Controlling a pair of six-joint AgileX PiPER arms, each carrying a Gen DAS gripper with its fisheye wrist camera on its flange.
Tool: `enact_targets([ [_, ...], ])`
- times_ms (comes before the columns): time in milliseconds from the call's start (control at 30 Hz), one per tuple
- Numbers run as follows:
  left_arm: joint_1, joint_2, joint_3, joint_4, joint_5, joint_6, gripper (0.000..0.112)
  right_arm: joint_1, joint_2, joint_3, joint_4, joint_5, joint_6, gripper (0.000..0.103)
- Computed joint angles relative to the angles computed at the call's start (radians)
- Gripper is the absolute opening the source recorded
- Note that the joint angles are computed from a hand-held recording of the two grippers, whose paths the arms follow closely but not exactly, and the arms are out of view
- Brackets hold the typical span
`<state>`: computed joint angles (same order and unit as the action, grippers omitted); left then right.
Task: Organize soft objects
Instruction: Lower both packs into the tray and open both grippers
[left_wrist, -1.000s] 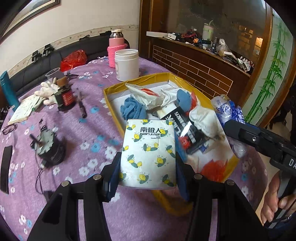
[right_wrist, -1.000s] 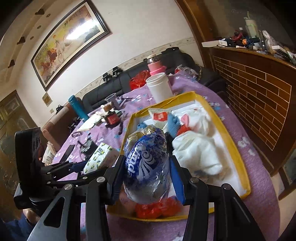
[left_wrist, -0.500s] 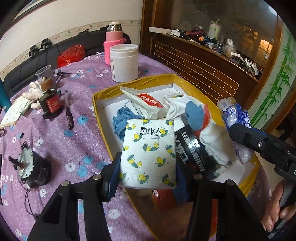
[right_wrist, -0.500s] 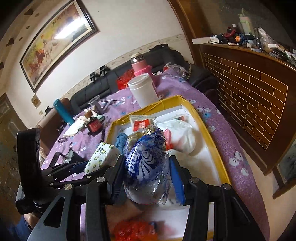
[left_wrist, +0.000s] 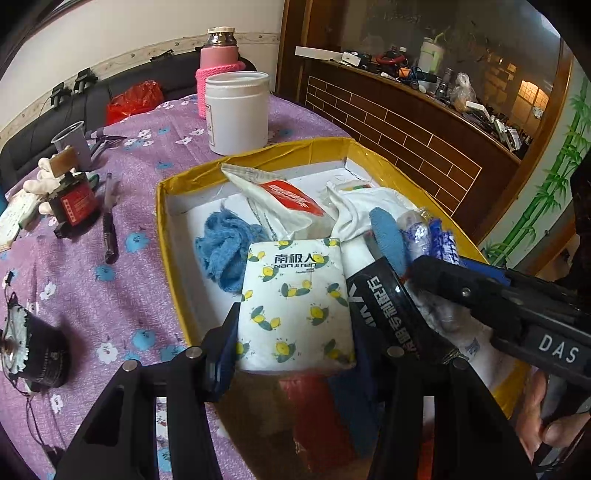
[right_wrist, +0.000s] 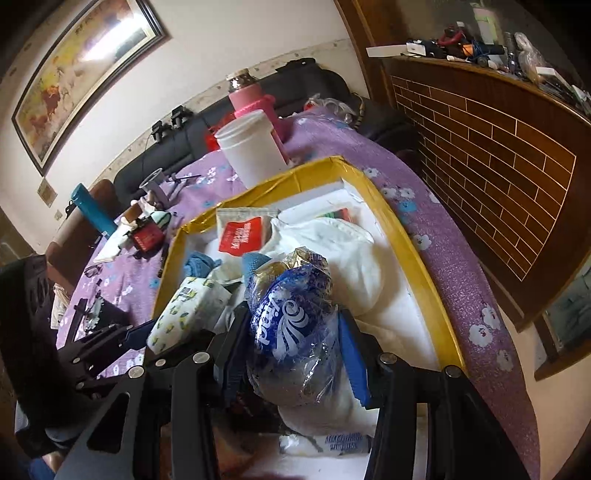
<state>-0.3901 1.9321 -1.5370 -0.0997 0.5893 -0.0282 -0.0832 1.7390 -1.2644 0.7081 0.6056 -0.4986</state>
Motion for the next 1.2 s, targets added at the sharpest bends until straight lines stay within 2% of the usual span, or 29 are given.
enact_targets([
  [400, -0.005, -0.004, 0.035, -0.006, -0.070, -0.004, 0.053, 0.017, 0.012, -0.002, -0.029, -0.027, 0.027, 0.053],
  [467, -0.008, -0.012, 0.042, 0.004, -0.076, -0.012, 0.058, 0.005, -0.005, 0.018, 0.033, -0.024, -0.026, 0.056],
  [533, -0.009, -0.024, 0.051, -0.002, -0.078, -0.008, 0.061, 0.004, -0.035, 0.043, 0.041, -0.040, -0.031, 0.066],
  [800, -0.026, -0.130, 0.137, 0.054, -0.113, -0.055, 0.074, -0.013, -0.166, 0.129, 0.052, -0.053, -0.041, 0.075],
  [1033, -0.069, -0.301, 0.324, 0.252, -0.184, -0.222, 0.079, -0.017, -0.322, 0.279, 0.109, -0.084, -0.079, 0.080],
  [1200, -0.117, -0.444, 0.496, 0.525, -0.221, -0.489, 0.083, 0.013, -0.446, 0.405, 0.091, -0.123, -0.044, 0.083],
])
